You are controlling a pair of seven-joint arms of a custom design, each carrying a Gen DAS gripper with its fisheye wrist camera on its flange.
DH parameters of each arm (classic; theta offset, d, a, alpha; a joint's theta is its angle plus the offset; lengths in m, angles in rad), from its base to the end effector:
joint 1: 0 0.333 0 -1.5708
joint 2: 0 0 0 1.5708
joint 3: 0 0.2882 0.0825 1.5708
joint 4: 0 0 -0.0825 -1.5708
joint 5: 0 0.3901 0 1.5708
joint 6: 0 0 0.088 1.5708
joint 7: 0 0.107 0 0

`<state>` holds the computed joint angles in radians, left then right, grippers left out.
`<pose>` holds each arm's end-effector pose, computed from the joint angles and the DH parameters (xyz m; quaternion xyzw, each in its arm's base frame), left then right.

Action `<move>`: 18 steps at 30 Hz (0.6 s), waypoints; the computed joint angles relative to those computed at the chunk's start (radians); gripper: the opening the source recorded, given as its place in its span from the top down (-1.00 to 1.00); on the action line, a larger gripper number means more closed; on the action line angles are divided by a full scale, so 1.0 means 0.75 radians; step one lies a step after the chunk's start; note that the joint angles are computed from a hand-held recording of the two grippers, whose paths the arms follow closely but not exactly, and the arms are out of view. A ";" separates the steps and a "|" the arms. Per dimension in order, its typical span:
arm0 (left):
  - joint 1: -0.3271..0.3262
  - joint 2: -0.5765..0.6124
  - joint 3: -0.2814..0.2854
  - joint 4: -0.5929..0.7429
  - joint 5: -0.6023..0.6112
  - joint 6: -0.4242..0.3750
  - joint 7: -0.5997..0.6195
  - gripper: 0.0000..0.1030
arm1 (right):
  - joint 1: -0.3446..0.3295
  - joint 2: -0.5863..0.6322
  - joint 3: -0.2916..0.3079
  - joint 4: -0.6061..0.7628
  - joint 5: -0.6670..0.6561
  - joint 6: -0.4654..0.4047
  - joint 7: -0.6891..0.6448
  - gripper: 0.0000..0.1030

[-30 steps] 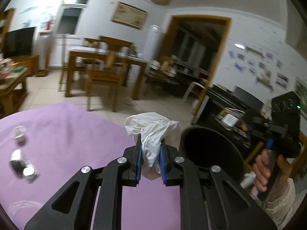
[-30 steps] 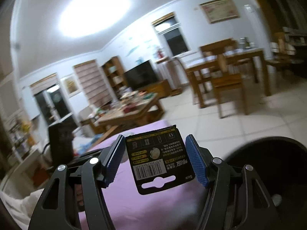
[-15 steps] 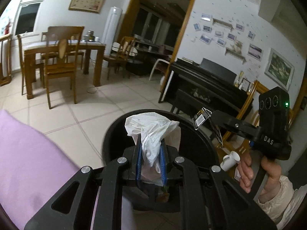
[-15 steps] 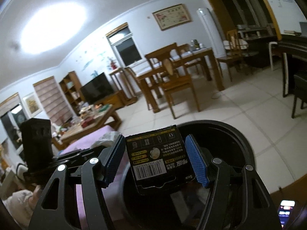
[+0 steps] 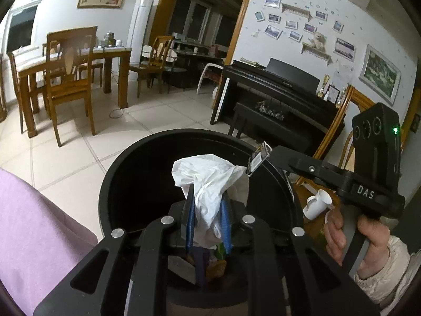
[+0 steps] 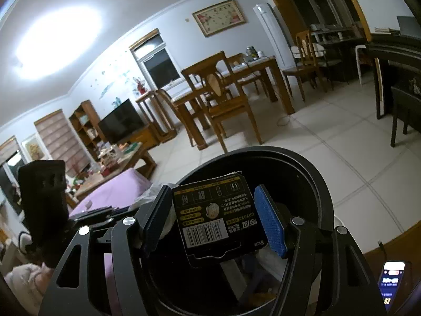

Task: Collect trash
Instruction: 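Carry the tissue and blister card over the black bin and open both tools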

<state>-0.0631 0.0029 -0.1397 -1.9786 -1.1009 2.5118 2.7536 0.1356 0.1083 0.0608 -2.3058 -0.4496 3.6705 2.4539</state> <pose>0.5913 -0.1142 0.4890 -0.4019 0.7886 -0.4556 0.0948 0.5320 0.1627 0.4166 -0.5361 0.6189 -0.1586 0.5517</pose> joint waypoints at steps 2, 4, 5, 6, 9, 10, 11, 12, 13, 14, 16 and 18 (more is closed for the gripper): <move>-0.007 -0.009 -0.006 -0.012 0.010 0.025 0.011 0.63 | 0.006 0.008 -0.002 -0.006 0.025 0.008 -0.022 -0.26; -0.013 -0.011 -0.008 -0.013 0.024 0.036 0.010 0.63 | 0.005 0.018 0.000 0.009 0.032 0.001 -0.024 -0.26; -0.015 -0.010 -0.008 -0.012 0.028 0.040 0.009 0.63 | 0.007 0.026 0.002 0.020 0.042 -0.004 -0.029 -0.26; -0.019 -0.013 -0.010 -0.016 0.032 0.046 0.007 0.62 | 0.009 0.031 0.003 0.021 0.052 0.000 -0.039 -0.27; -0.031 -0.019 -0.015 -0.020 0.066 0.071 -0.013 0.22 | 0.004 0.023 0.016 0.023 0.037 -0.012 -0.015 -0.29; -0.038 -0.029 -0.019 -0.030 0.069 0.102 -0.012 0.05 | -0.004 0.031 0.019 0.029 0.012 -0.010 0.010 -0.29; -0.045 -0.045 -0.021 -0.047 0.050 0.137 0.007 -0.42 | -0.011 0.036 0.028 0.062 -0.020 -0.035 0.044 -0.37; -0.051 -0.055 -0.018 -0.059 0.025 0.157 0.029 -0.73 | -0.010 0.040 0.028 0.064 -0.019 -0.030 0.044 -0.51; -0.059 -0.075 -0.015 -0.075 -0.022 0.183 0.071 -0.77 | 0.001 0.041 0.025 0.058 0.011 -0.019 0.019 -0.54; -0.065 -0.082 -0.010 -0.079 -0.028 0.190 0.080 -0.78 | 0.004 0.040 0.024 0.057 0.019 -0.015 0.011 -0.54; -0.074 -0.092 -0.003 -0.084 -0.019 0.201 0.082 -0.78 | 0.017 0.036 0.023 0.053 0.049 -0.019 -0.018 -0.54; -0.084 -0.104 0.005 -0.093 -0.030 0.216 0.096 -0.78 | 0.026 0.035 0.025 0.050 0.075 -0.011 -0.033 -0.54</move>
